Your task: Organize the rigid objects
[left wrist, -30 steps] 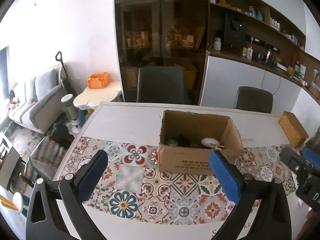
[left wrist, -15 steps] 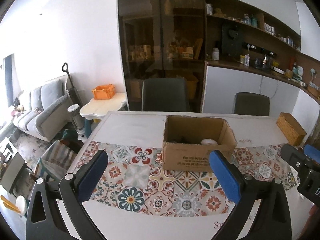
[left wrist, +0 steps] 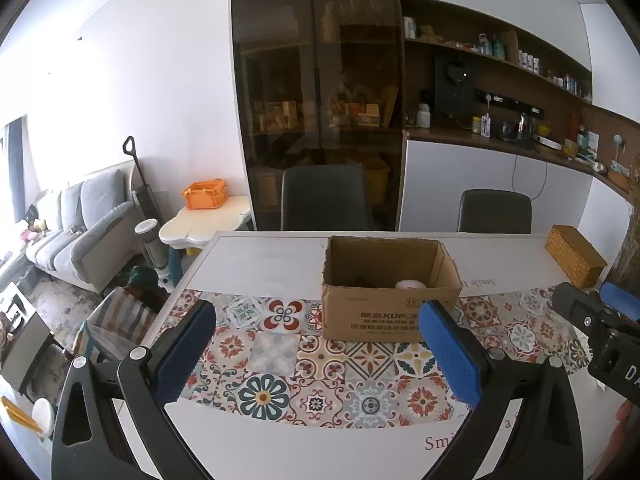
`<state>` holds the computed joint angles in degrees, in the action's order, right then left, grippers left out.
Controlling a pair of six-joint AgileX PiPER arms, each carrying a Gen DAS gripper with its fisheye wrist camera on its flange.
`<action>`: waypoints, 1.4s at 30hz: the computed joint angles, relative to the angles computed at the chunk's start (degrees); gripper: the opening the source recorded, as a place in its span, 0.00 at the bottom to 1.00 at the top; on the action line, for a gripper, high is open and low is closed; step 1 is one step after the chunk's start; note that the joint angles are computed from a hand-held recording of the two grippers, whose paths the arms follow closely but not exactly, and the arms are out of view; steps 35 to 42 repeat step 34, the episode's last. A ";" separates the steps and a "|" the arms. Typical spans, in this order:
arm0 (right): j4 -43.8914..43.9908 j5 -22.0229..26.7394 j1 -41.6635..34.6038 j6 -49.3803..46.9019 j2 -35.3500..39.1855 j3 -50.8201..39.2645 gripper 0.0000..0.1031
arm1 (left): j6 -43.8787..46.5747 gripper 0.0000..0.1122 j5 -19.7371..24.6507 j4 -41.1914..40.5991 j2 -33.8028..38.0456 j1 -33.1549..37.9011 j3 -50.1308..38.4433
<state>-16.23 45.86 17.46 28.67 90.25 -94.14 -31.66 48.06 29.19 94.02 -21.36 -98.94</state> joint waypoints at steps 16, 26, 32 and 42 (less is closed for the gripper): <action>-0.58 0.13 0.50 -0.46 -0.35 0.27 0.84 | -1.13 0.92 0.33 1.03 -0.81 -0.43 0.51; 0.08 -0.29 0.27 -1.01 -0.47 0.58 0.84 | -1.34 0.92 0.15 1.22 -0.96 -0.49 0.63; 0.05 -0.66 0.33 -1.01 -0.67 0.83 0.84 | -0.67 0.92 0.50 0.59 -0.68 -0.55 -0.48; -0.06 -0.70 0.38 -0.93 -0.77 0.97 0.84 | -0.82 0.92 0.58 0.66 -0.70 -0.57 -0.47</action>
